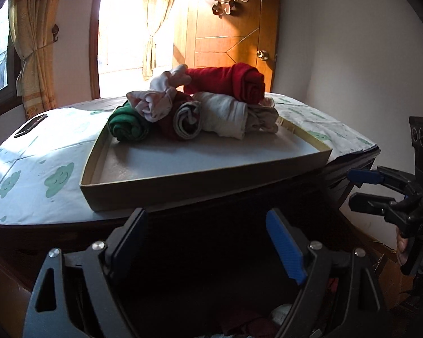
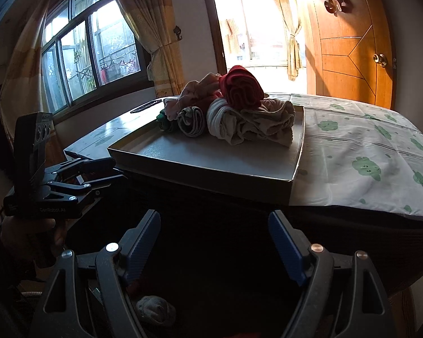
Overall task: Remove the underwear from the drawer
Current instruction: 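Withdraw both open tools from the tray and lower them into the drawer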
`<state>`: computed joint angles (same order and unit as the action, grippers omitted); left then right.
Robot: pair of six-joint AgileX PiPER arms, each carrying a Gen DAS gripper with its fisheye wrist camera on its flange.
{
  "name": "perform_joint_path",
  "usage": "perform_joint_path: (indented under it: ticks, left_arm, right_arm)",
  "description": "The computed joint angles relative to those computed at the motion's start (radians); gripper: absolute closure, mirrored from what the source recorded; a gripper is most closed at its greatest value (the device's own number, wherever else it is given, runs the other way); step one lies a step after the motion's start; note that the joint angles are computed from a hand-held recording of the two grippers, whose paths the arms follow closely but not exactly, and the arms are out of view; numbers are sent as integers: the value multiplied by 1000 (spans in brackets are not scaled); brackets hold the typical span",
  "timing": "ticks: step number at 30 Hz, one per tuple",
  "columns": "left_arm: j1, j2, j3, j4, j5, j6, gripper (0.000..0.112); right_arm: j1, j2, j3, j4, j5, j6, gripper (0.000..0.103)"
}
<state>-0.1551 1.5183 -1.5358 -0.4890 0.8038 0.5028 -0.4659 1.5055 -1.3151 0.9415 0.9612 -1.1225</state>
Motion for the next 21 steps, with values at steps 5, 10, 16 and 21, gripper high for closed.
perform_joint_path:
  ticks: [5,10,16,21]
  left_arm:
    - [12,-17,56,15,11,14,25]
    - [-5,-7,62,74,25,-4,25]
    - [-44,11,46,170,74,-16,20]
    - [-65,21,42,215,95,-28,19]
  right_arm:
    - [-32,-10,42,-63,26,-37,22]
    - [-38,-8,55,-161,33,-49,22]
    - [13,15,30,-359,44,-8,22]
    - [68,39,-5,-531,83,13,22]
